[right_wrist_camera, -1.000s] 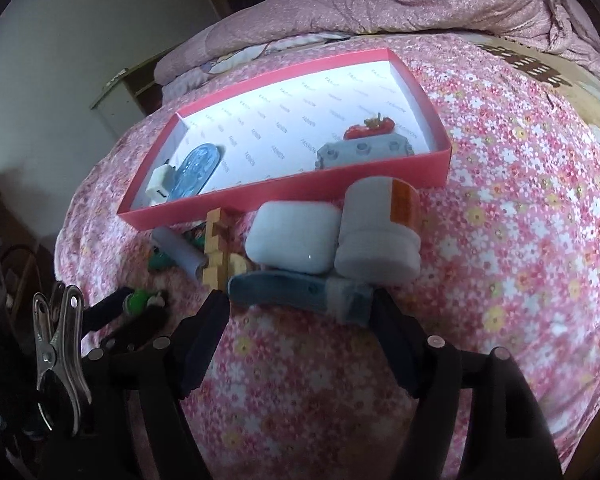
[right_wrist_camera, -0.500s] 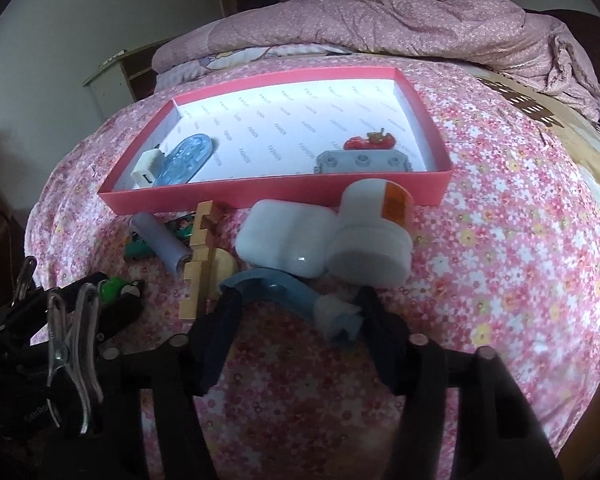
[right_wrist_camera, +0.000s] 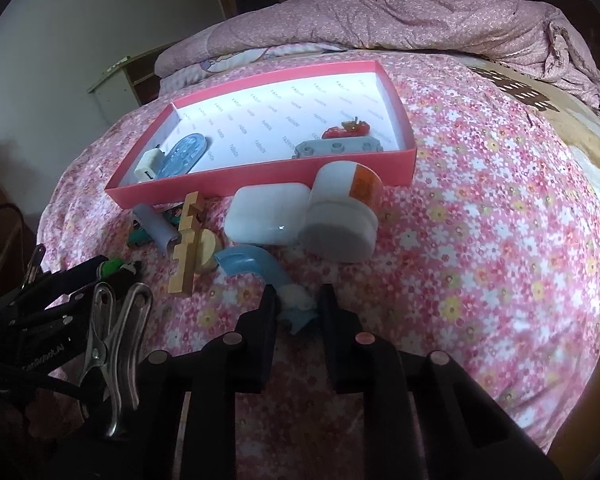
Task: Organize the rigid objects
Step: 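Carry both items over the tray and release the green figure from the left tool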
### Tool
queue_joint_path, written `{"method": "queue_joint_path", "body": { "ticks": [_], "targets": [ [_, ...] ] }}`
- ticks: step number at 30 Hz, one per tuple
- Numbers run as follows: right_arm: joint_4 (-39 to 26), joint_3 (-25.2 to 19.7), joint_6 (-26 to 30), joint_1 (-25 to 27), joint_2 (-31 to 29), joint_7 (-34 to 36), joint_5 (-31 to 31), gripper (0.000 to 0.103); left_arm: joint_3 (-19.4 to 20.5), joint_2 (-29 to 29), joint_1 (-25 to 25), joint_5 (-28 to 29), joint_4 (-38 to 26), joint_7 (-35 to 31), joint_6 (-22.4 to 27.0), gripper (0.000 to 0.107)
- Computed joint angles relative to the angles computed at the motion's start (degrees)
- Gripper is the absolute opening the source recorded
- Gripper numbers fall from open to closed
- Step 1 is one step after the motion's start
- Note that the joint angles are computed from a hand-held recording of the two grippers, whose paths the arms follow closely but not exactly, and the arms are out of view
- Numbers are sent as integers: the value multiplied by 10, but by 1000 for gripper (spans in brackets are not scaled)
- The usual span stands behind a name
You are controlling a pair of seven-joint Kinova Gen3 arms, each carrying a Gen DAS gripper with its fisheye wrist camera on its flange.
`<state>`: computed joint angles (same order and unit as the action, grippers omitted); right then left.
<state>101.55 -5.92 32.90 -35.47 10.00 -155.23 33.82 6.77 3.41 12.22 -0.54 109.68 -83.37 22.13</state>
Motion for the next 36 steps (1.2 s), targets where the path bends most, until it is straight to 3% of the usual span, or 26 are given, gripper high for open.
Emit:
{"method": "queue_joint_path", "body": {
  "ticks": [9, 17, 29, 36],
  "targets": [
    [19, -3, -20, -4, -21, -32, 47, 21, 0, -10, -1, -2, -2, 1, -5, 52],
    [12, -8, -33, 14, -22, -14, 30, 21, 1, -5, -3, 0, -29, -10, 6, 52],
    [6, -1, -47, 21, -26, -16, 44, 21, 7, 49, 9, 15, -117, -34, 12, 52],
    [-12, 5, -50, 34, -15, 10, 31, 21, -7, 98, 40, -19, -169, -6, 29, 52]
  ]
}}
